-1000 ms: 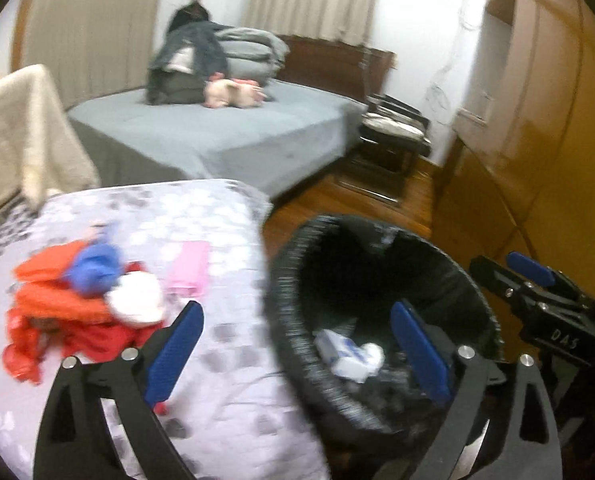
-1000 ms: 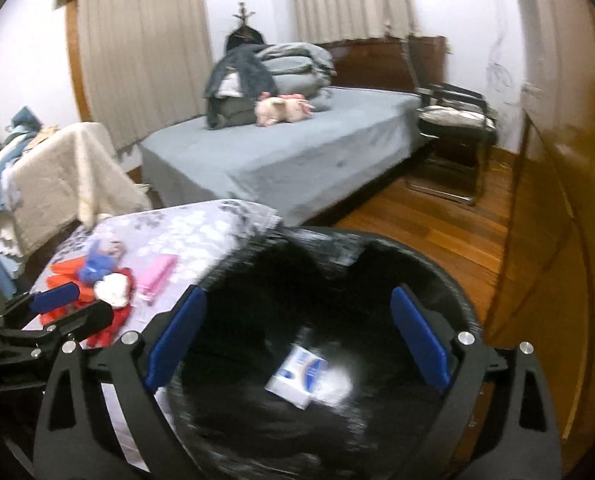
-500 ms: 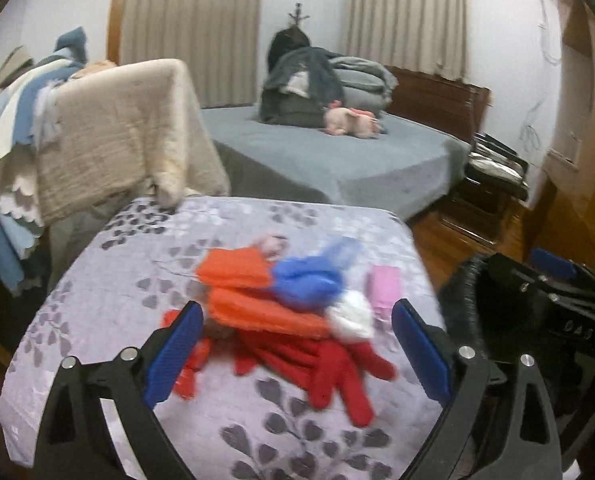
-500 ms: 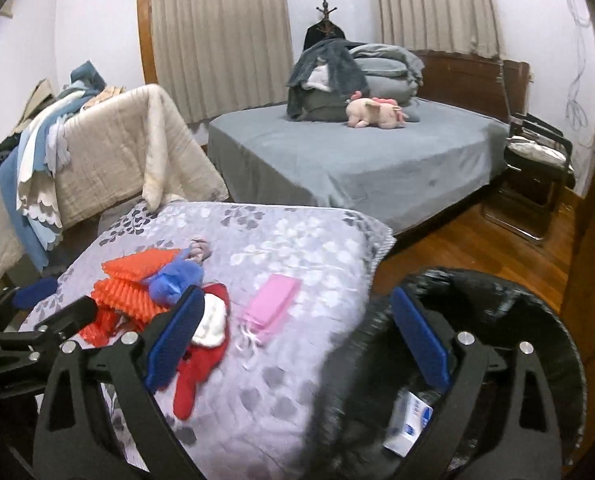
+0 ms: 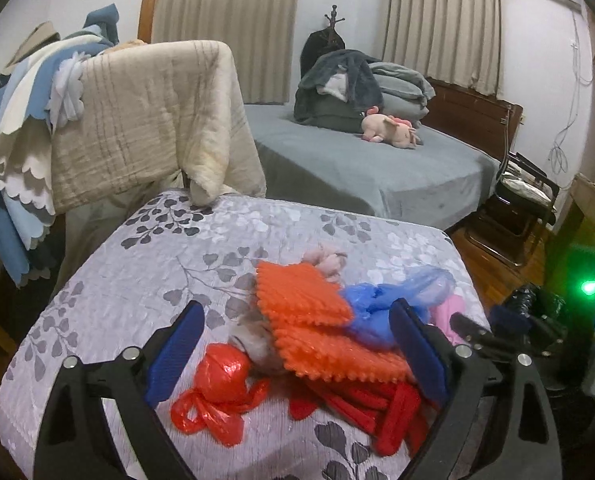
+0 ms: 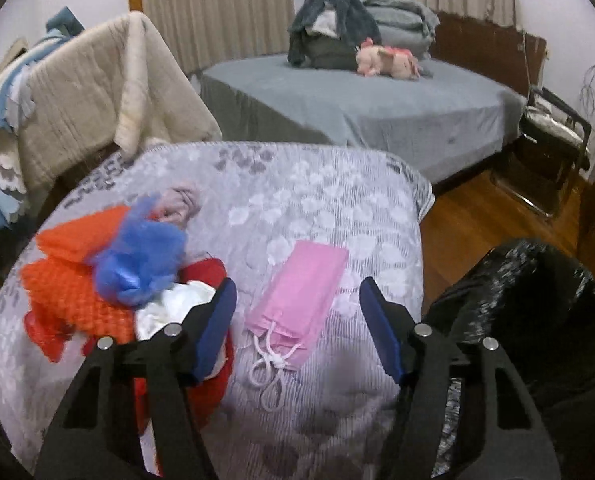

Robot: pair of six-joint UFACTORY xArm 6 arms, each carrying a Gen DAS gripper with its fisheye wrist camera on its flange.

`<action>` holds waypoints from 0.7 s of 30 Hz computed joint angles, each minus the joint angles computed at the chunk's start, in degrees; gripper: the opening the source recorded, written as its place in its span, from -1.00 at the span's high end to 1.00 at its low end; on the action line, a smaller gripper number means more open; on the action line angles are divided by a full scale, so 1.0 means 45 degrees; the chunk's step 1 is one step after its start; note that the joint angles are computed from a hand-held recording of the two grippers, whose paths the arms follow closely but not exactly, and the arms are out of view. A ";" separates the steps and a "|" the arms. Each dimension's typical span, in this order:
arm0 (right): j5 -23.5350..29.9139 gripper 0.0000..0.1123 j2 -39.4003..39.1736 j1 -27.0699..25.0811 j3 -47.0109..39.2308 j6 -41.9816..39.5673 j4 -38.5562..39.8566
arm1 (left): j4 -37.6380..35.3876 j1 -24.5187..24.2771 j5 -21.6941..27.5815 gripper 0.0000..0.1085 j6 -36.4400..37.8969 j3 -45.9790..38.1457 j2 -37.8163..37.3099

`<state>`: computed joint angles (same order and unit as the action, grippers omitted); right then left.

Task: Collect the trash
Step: 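Grasp the pink mask bag with the right tool while the left tool grasps the blue bag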

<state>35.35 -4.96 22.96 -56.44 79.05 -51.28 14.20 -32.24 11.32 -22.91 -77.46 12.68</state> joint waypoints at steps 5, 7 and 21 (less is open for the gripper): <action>-0.0268 0.20 0.0532 -0.0135 -0.0107 -0.0552 0.0747 | -0.0646 -0.0024 -0.0071 -0.68 0.0702 -0.0076 0.0209; -0.0634 0.40 0.0620 -0.0244 -0.0032 -0.1027 0.1257 | -0.1064 -0.0061 -0.0051 -0.67 0.1018 -0.0143 0.0324; -0.1517 0.95 -0.0384 -0.0454 0.0398 -0.1250 0.1302 | -0.4871 -0.1038 0.0209 -0.38 0.4948 -0.1105 0.1066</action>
